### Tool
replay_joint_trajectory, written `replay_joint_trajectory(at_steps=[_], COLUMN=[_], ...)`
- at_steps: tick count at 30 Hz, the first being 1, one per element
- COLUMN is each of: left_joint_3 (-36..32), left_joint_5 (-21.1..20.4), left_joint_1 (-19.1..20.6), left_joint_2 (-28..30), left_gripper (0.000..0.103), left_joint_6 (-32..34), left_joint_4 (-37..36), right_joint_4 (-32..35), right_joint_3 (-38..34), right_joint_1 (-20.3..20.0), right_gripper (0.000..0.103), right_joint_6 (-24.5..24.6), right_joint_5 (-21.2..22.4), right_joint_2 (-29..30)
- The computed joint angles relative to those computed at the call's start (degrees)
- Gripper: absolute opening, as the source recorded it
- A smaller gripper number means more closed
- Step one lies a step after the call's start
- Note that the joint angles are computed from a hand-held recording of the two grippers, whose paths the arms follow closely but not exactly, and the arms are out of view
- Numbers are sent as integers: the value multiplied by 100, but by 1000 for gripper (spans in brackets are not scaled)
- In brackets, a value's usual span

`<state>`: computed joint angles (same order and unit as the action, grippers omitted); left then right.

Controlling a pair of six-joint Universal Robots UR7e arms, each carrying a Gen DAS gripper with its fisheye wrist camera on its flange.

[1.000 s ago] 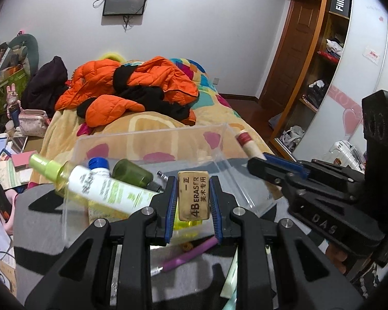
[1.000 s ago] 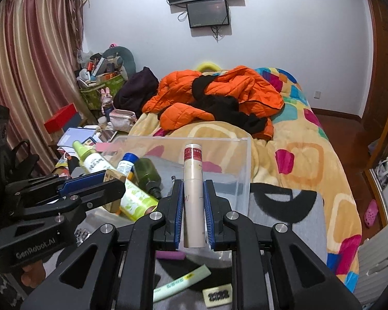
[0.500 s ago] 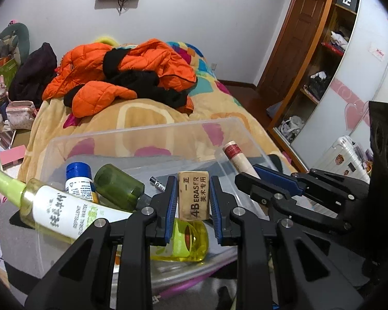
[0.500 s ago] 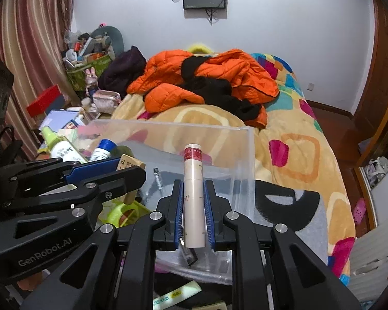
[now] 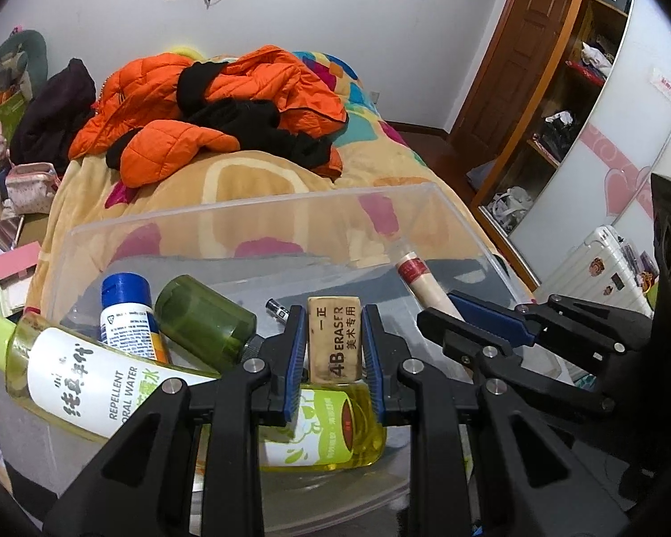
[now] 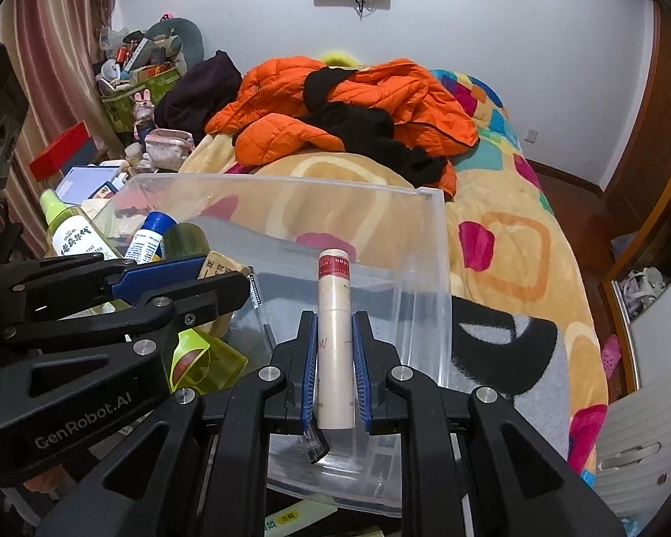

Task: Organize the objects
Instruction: 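Lower the eraser into the bin and open the left gripper while the right releases the tube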

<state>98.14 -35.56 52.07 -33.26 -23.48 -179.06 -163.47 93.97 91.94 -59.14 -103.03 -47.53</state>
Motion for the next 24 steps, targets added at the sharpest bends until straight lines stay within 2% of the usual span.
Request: replay_joint_trajectory(at_steps=[7,10,12,18,22,24], left_joint_3=[88,107,141,293,409,474], left_joint_5=[-123,-91,-9,402,648,727], left_joint_1=[-12,-52,-119,-390,-601,-688], left_joint_2=[-67,-110,-130,-175,-217,-245], left_gripper=[25,29,35,53,59,63], left_joint_6=[60,15,0,3,-125,-210], left_joint_4=[-132,7,46,-5,73,130], right_joint_4=[-39,59,117,123,88,49], right_joint_3=[28,30,64,336,554,650], right_joint_1=[55,60,49,-47,-154,-207], right_gripper=[14,14,15,28,41,43], right_joint_6=[-34,-6,-1,-83,-186,-247], right_joint_5=[-187,-198,-132,232,509,616], right_joint_2=[19,-19,-94,-473,-783,-919])
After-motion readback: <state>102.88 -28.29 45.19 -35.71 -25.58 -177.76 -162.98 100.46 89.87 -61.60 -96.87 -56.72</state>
